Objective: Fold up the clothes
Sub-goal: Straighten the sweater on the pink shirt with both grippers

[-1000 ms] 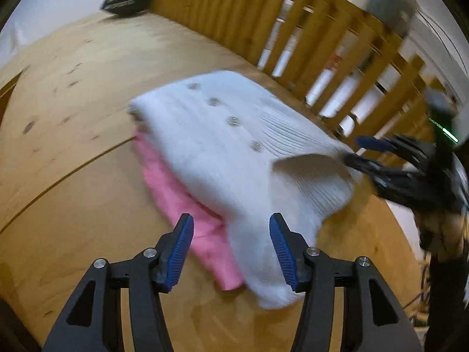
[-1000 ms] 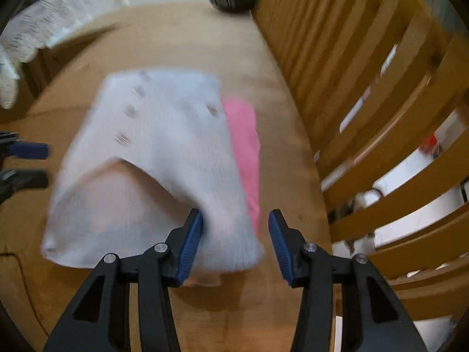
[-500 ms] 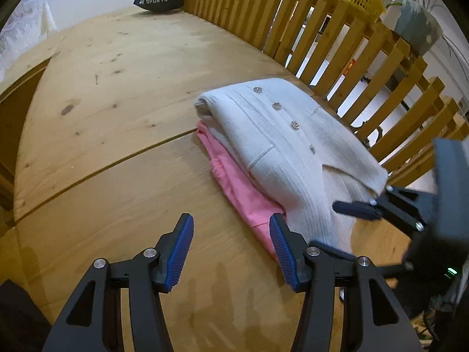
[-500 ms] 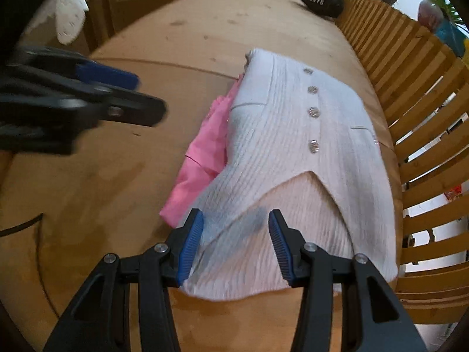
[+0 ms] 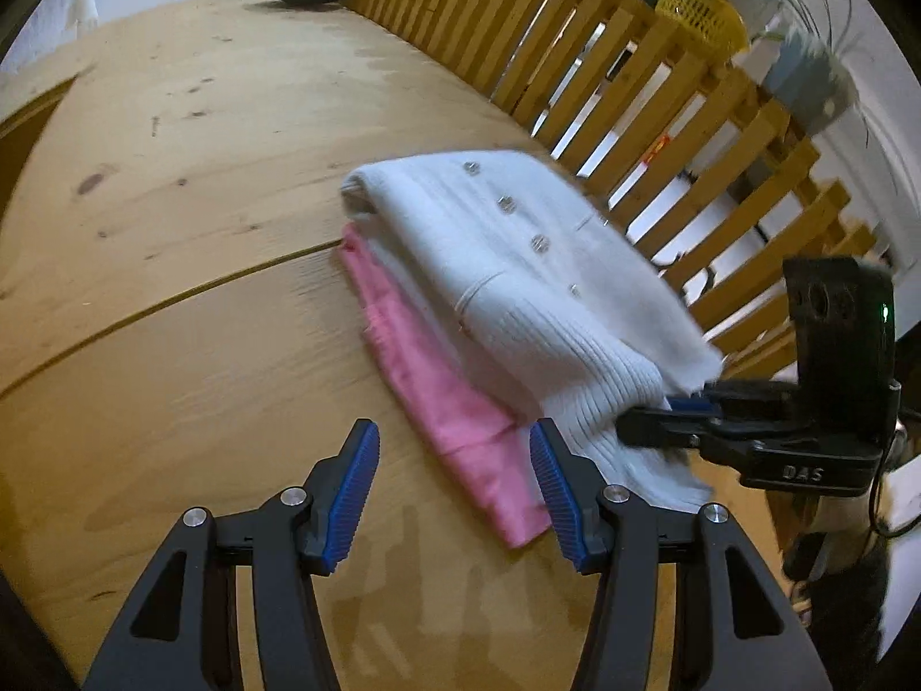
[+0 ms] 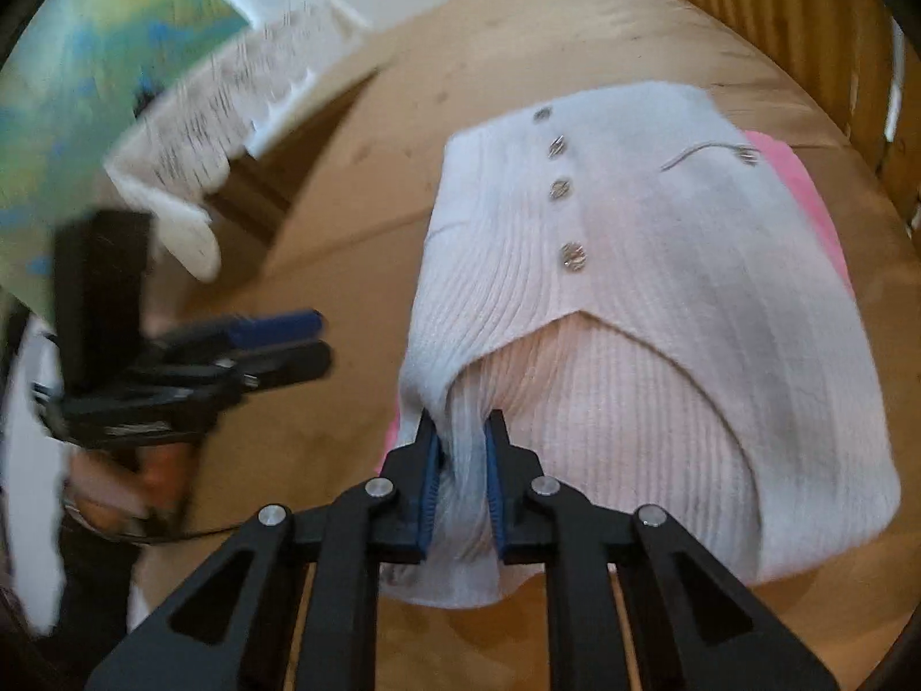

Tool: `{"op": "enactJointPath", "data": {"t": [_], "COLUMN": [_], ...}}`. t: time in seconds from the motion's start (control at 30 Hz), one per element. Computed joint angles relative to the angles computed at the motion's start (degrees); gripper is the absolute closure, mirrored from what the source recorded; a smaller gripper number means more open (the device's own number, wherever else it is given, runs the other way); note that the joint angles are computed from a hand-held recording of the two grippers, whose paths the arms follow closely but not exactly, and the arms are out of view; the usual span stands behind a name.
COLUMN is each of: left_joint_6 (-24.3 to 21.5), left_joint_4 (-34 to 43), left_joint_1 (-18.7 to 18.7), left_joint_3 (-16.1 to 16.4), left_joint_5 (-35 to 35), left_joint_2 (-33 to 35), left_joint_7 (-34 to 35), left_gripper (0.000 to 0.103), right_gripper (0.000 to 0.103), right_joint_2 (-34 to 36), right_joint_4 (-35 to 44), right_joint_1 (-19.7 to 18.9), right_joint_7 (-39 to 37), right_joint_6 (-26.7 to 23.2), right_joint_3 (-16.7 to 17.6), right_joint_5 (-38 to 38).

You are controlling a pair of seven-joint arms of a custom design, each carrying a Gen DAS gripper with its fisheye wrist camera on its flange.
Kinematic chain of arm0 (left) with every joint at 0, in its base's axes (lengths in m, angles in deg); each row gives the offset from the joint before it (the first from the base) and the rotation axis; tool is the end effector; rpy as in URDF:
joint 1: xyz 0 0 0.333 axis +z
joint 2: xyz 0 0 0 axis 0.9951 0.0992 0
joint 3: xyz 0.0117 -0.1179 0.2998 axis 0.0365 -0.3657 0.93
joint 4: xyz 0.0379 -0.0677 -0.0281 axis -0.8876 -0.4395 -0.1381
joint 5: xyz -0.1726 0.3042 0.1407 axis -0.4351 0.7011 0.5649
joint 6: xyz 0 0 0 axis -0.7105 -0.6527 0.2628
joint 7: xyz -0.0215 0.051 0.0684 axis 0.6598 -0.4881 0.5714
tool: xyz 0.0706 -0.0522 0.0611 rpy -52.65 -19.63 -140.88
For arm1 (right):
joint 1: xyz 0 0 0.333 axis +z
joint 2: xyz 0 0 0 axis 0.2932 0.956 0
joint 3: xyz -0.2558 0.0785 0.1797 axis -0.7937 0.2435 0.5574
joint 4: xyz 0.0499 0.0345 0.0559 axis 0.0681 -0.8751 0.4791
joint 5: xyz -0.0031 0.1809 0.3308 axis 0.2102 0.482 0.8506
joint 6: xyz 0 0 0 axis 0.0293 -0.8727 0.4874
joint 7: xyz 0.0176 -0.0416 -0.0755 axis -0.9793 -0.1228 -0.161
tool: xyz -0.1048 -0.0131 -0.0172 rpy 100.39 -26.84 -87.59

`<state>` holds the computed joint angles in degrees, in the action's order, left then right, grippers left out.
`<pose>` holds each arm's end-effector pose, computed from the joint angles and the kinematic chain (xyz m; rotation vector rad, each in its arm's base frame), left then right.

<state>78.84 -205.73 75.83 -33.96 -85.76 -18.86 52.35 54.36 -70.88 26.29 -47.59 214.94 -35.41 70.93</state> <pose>0.5055 -0.1647 0.3771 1.6609 -2.3613 0.9984 0.4947 0.0608 0.3713 -1.7284 1.6537 0.1306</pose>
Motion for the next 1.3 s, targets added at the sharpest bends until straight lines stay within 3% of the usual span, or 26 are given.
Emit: {"op": "enactJointPath", "data": {"t": [0.17, 0.43, 0.5, 0.6, 0.67, 0.73, 0.8, 0.83, 0.9, 0.97, 1.07, 1.1, 1.13, 1.17, 1.23, 1.3], "left_joint_6": [-3.14, -5.28, -6.10, -6.63, -4.56, -2.49, -0.86, -0.34, 0.91, 2.44, 2.18, 1.29, 0.83, 1.02, 1.01, 0.15], "left_joint_4": [4.31, 6.43, 6.07, 4.62, 3.69, 2.74, 2.17, 2.16, 2.14, 2.08, 2.27, 2.25, 2.16, 2.15, 2.48, 3.41], "left_joint_1": [-0.47, 0.75, 1.44, 1.92, 1.28, 0.82, 0.44, 0.25, -0.15, -0.60, -0.69, -0.67, -0.79, -1.24, -2.15, -2.83], "left_joint_3": [-1.54, -3.34, -3.29, -2.36, -1.68, -1.16, -0.89, -0.89, -0.95, -1.03, -0.79, -0.78, -0.96, -1.35, -2.10, -2.79], "left_joint_5": [-4.45, -12.97, -15.88, -19.22, -16.75, -14.08, -12.65, -12.92, -12.76, -11.37, -8.91, -8.04, -7.69, -7.00, -5.29, -3.43], "left_joint_2": [4.15, 7.74, 6.95, 4.52, 3.27, 2.06, 1.37, 1.38, 1.29, 1.04, 1.06, 1.08, 1.08, 1.36, 2.32, 3.98], "left_joint_7": [-1.19, -1.19, 0.29, 3.77, 2.85, 1.78, 1.07, 1.03, 0.86, 0.31, -1.14, -1.52, -1.02, -0.76, -1.05, -2.11], "left_gripper": [0.049, 0.047, 0.047, 0.046, 0.046, 0.044, 0.044, 0.044, 0.044, 0.044, 0.044, 0.044, 0.044, 0.044, 0.044, 0.044], "right_gripper": [0.091, 0.091, 0.088, 0.086, 0.085, 0.084, 0.085, 0.085, 0.085, 0.084, 0.082, 0.082, 0.082, 0.082, 0.082, 0.082], "right_joint_2": [-0.41, 3.73, 3.80, 2.06, -2.07, -5.69, -6.01, -5.05, -0.63, 3.98, 2.21, -0.07, -3.49, -5.66, -8.76, -7.36], "right_joint_4": [-1.62, 0.40, 0.21, -1.30, -4.52, -6.67, -5.69, -4.73, -2.77, -2.36, -2.60, -3.69, -5.66, -7.12, -9.81, -9.79], "right_joint_1": [-1.51, -4.00, -3.31, -1.06, 0.34, 2.36, 4.29, 4.63, 5.81, 5.91, 3.64, 4.21, 3.42, 1.80, 2.36, 1.44], "right_joint_7": [-4.53, -7.95, -5.57, 3.59, 3.59, -1.48, -7.92, -8.05, -3.34, 3.35, -0.81, -3.91, -7.95, -8.26, -6.32, -1.00], "right_joint_6": [-5.30, -10.92, -7.85, -2.63, 3.49, 9.12, 8.46, 7.54, 11.93, 11.94, 4.03, 1.23, 1.62, 5.21, 15.03, 15.65], "right_joint_3": [-2.29, -1.77, -0.80, 0.93, 1.56, 1.26, -0.01, -0.01, 2.21, 2.67, 2.30, 0.11, -0.28, 1.22, 1.33, -0.41], "right_joint_5": [7.16, 14.10, 10.56, -4.11, -5.60, -0.49, 6.73, 6.49, -0.57, -6.35, 0.06, 3.43, 6.91, 6.38, 2.44, -4.50]}}
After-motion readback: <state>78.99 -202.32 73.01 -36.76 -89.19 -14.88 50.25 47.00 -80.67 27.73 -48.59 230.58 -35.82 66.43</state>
